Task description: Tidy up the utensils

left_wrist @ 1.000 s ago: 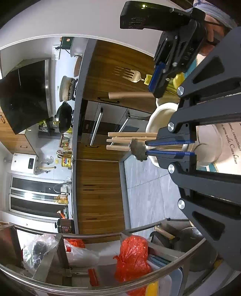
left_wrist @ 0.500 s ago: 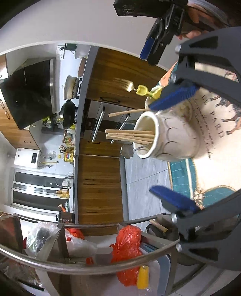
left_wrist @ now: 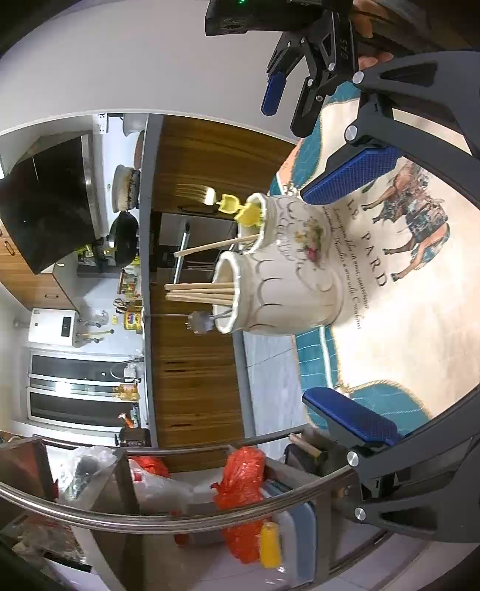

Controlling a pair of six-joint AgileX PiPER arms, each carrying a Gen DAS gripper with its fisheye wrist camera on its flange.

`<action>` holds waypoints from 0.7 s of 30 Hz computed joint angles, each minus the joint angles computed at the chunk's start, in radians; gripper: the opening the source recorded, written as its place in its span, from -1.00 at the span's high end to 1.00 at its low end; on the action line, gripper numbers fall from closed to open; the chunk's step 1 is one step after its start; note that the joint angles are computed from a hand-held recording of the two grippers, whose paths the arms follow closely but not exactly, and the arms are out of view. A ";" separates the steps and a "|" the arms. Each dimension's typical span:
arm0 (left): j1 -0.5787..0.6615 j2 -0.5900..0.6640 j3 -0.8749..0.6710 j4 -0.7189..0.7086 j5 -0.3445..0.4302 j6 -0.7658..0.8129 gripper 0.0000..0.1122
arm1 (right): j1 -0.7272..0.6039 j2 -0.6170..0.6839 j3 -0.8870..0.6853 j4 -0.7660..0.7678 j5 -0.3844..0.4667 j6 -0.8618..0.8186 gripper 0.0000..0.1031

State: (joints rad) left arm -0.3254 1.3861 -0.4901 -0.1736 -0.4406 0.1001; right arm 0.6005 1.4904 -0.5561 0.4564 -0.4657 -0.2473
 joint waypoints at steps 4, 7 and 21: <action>-0.007 0.023 0.023 0.012 -0.051 -0.016 -0.74 | -0.015 -0.011 0.029 -0.060 -0.026 0.075 -0.89; -0.023 0.041 0.031 -0.016 -0.082 0.011 -0.74 | 0.008 -0.011 0.029 -0.026 -0.037 0.019 -0.89; -0.039 0.033 0.065 -0.025 -0.154 0.007 -0.74 | 0.073 -0.034 0.096 0.054 -0.186 -0.047 -0.89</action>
